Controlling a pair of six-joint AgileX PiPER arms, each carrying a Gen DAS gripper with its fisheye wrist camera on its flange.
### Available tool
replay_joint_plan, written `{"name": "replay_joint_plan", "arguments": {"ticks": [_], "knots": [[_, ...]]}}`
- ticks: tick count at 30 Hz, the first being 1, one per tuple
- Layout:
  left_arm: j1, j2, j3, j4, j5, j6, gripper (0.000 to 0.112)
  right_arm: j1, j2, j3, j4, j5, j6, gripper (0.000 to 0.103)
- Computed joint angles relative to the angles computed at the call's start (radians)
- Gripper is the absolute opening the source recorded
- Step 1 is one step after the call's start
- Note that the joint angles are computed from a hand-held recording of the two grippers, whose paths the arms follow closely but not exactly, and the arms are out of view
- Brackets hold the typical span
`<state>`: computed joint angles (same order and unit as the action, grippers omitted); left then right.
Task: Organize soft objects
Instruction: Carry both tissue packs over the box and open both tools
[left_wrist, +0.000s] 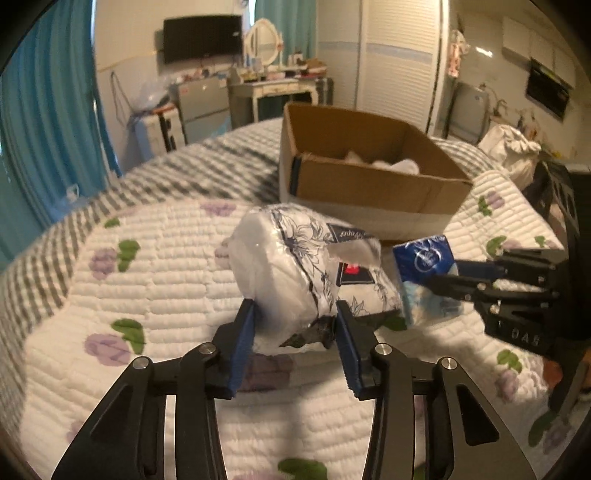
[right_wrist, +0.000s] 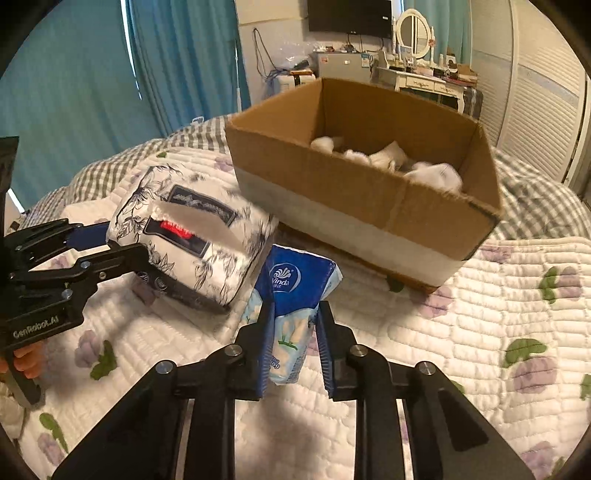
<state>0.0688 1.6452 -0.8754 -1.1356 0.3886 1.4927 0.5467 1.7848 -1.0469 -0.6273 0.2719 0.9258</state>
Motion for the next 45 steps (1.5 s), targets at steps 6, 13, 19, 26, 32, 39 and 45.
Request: {"name": "replay_joint_plan", "arguments": {"ticks": [6,13,19,26,32,39,45], "knots": [[-0.019,-0.136,0.049,0.048,0.022,-0.058,0.039,0.031,-0.153,0.058,-0.049,0.068,0.027,0.022],[-0.076,-0.312,0.052,0.098,0.008,-0.186,0.038,0.075,-0.305,0.066,-0.122,0.156,0.090,0.022],[-0.165,-0.295,-0.087,0.218,-0.015,-0.386,0.038,0.027,-0.384,0.001,-0.086,0.212,0.000,0.022],[-0.257,-0.081,-0.304,0.366,-0.066,-0.581,0.038,-0.154,-0.303,-0.158,0.129,0.177,-0.290,0.022],[-0.297,0.167,-0.526,0.502,-0.080,-0.745,0.038,-0.291,-0.091,-0.332,0.344,0.134,-0.531,0.022],[-0.319,0.375,-0.694,0.637,-0.063,-0.854,0.038,-0.398,0.145,-0.497,0.653,0.118,-0.808,0.022],[-0.338,0.428,-0.735,0.749,-0.043,-0.981,0.052,-0.421,0.271,-0.624,0.700,0.155,-0.866,0.023]]}}
